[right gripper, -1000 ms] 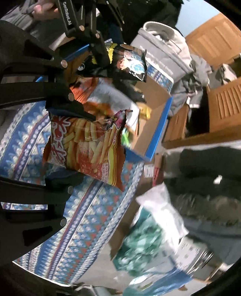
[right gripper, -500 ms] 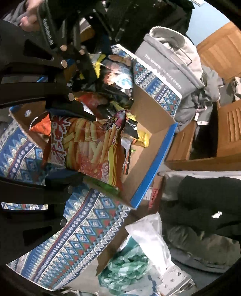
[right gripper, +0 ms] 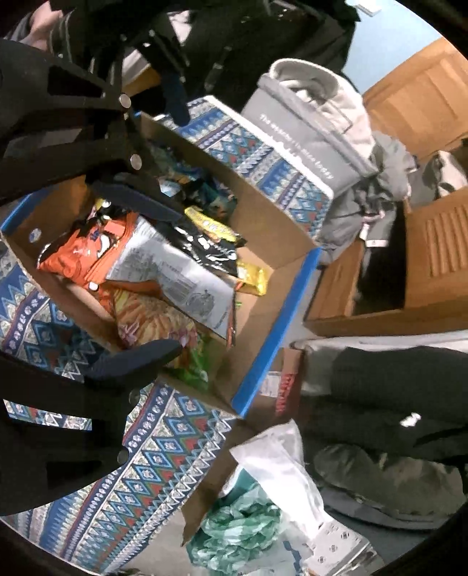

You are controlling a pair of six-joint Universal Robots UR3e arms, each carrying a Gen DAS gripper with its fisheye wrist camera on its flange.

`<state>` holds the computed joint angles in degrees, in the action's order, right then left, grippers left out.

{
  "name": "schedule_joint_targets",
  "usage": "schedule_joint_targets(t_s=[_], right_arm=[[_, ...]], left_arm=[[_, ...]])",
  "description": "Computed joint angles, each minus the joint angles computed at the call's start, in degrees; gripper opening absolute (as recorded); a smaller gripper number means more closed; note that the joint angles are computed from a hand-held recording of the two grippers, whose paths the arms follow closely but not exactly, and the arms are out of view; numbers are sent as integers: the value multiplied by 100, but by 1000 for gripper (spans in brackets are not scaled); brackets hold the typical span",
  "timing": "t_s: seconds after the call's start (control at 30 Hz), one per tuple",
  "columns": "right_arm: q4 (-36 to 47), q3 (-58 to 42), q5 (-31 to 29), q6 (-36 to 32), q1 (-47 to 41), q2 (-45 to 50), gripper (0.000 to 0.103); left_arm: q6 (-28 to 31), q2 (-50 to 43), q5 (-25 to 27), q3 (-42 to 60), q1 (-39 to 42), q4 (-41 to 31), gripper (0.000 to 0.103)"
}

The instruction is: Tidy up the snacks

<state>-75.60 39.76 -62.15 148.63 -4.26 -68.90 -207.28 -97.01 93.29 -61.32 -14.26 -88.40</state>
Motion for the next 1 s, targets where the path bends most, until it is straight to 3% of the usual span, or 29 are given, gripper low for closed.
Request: schedule_joint_targets(t_s=[0.33, 0.6, 0.8, 1.0], right_arm=[[-201, 557, 215, 14, -519, -831, 76], [-120, 1228, 546, -228, -1159, -1697, 79], [51, 1722, 852, -680, -1767, -2344, 80], [334, 2189, 1157, -1342, -2317, -2924, 80]], left_arm=[[-218, 137, 514, 595, -424, -226, 89], [-288, -101, 853, 1368, -913, -483, 89], [-380, -228, 1453, 1670, -1324, -393, 93], [-531, -423, 1572, 1910, -1498, -434, 93]])
